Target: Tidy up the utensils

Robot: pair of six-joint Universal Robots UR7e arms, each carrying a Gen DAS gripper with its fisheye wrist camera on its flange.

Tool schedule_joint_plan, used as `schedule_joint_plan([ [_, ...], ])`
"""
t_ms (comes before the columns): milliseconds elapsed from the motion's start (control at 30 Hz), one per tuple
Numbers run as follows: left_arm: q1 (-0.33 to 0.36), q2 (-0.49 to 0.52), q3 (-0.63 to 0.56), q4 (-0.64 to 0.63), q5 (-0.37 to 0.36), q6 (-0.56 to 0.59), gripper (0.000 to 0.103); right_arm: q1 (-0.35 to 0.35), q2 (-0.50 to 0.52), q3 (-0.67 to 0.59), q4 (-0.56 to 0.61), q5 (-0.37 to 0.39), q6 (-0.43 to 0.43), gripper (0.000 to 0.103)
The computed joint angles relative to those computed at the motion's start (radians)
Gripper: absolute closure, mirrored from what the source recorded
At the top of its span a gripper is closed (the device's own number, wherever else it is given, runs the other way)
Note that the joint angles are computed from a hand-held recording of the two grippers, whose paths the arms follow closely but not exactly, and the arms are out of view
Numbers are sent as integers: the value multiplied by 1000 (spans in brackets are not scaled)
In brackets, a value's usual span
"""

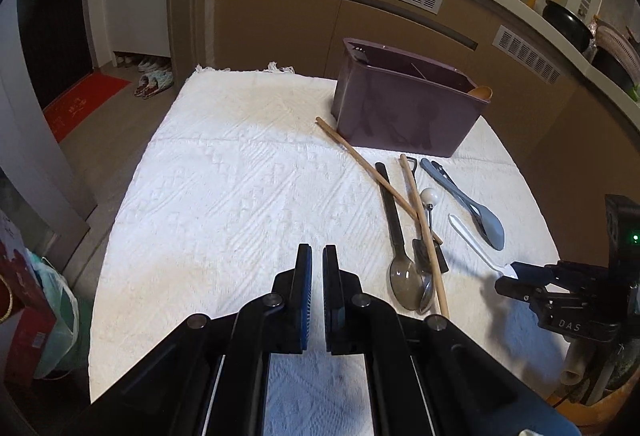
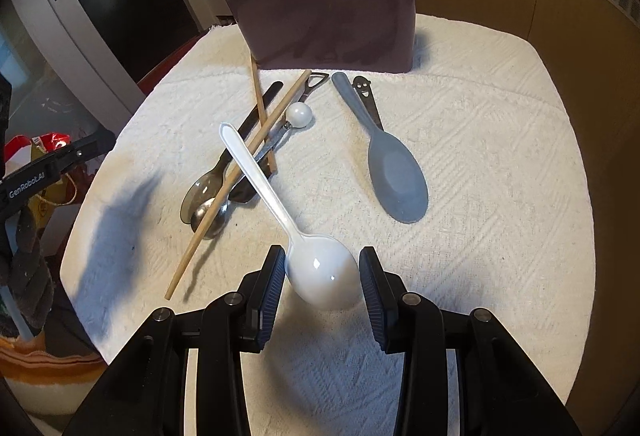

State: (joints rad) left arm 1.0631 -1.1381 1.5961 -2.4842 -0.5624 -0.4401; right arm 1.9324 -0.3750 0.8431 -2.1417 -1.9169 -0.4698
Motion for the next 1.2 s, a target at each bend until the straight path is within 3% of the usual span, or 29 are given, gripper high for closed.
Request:
schedule_joint_plan([
  [233, 31, 32, -33, 70, -185, 15, 98, 0, 36, -49, -38, -96, 59, 63],
  [267, 37, 49, -57, 93, -203, 23, 94, -1, 36, -52, -40, -101, 61, 63],
  [333, 50, 87, -113, 139, -230, 40, 74, -3, 32, -52, -41, -105, 51, 62],
  [433, 62, 135, -189, 189, -242, 58, 65, -6, 5, -14, -72, -90, 37, 53],
  [500, 69, 163, -236, 220, -242, 67, 61, -8, -13, 17, -100, -79, 17, 52],
  [667, 83, 245, -364, 327, -187, 74, 61, -19, -35, 52, -123, -63, -9, 52],
  [767, 91, 278, -422, 392, -170, 52, 73, -28, -37, 51, -117, -53, -2, 52],
  [933, 98, 317, -483, 448, -156, 55, 74, -40, -36, 43, -110, -48, 7, 52],
  [1033, 99, 337, -504, 434, -145, 78, 75, -43, -32, 37, -104, -46, 10, 52],
  [1067, 96, 339, -495, 416, -121, 95, 78, -43, -32, 38, -104, -45, 10, 52],
  [1100, 92, 341, -482, 396, -84, 117, 89, -42, -31, 37, -103, -45, 10, 52],
  [1200, 86, 310, -422, 347, -51, 132, 93, -37, -34, 48, -114, -46, -8, 52],
])
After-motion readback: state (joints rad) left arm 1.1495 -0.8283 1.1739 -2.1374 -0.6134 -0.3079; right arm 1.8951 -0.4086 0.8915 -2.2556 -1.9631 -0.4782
